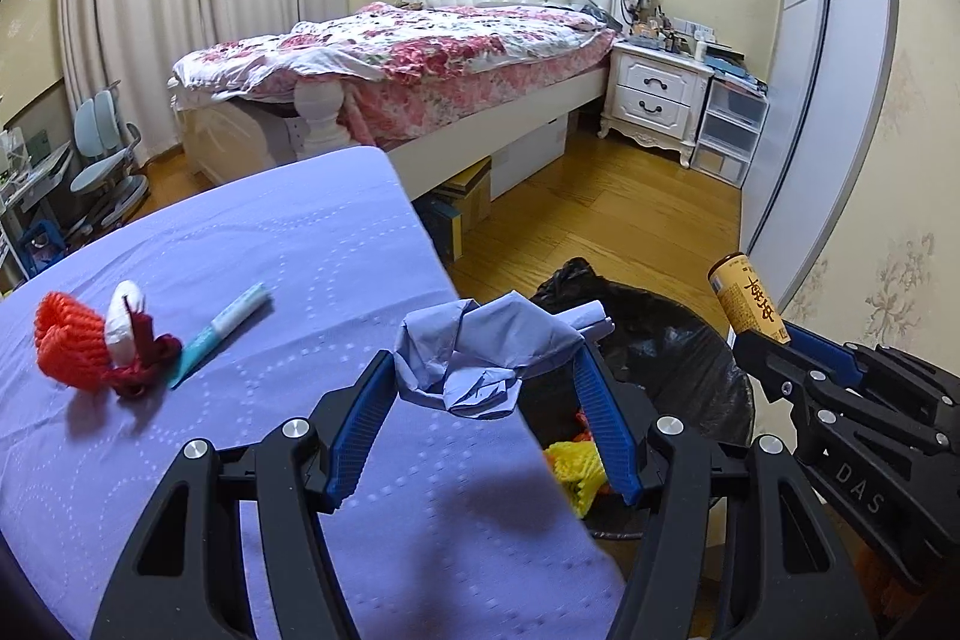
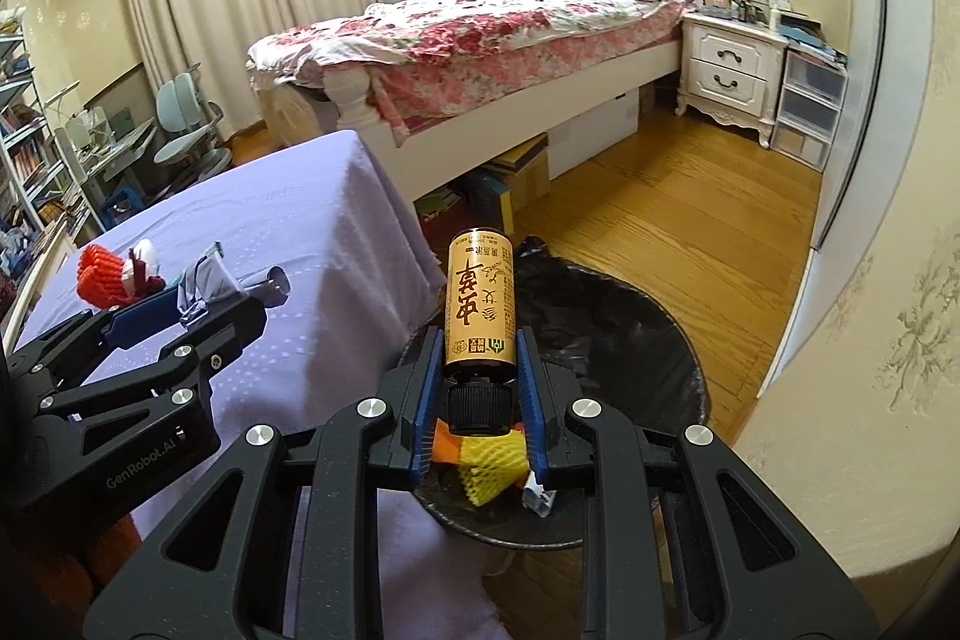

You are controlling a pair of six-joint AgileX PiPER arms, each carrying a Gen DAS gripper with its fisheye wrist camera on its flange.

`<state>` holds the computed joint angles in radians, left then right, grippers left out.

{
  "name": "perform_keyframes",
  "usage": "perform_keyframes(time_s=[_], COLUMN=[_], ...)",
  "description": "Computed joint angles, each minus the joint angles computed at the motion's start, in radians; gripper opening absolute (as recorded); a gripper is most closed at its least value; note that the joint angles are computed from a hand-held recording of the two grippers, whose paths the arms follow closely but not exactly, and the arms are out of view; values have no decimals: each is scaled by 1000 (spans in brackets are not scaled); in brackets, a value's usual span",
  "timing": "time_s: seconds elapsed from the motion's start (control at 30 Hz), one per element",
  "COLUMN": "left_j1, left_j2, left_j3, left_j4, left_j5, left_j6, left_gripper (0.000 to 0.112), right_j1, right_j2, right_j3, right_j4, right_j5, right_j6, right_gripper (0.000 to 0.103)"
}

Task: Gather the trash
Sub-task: 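Carry the grey cloth and yellow bottle over the bin and open both tools, then return both open tools to the remaining items on the bed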

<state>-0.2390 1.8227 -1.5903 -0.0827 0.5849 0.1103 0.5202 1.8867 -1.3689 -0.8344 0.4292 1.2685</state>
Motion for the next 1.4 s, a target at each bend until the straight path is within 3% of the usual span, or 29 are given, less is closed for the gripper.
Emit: perform_keyframes(time_s=[0.43, 0.5, 0.8, 1.13, 1.4], left_j1=[-78, -80, -74, -10, 110], left_j2=[94, 102, 84, -16, -67], left_j3=[-114, -121, -77, 53, 119], left_j4=[82, 101, 162, 263, 265], left_j5=[43, 46, 43, -25, -42], left_j6=[-70, -94, -160, -234, -227], left_gripper=[64, 78, 82, 82, 82], right_j1=[-102, -108, -113, -65, 13], right_j2=[12, 14, 20, 49, 118], right_j3=[56, 63, 83, 17, -130], right_j4=[-12, -25, -40, 43, 191], right_j5=[-93, -96, -101, -81, -34], right_j6=[29, 53, 104, 12, -174], right_gripper=[24, 33, 44, 51, 52])
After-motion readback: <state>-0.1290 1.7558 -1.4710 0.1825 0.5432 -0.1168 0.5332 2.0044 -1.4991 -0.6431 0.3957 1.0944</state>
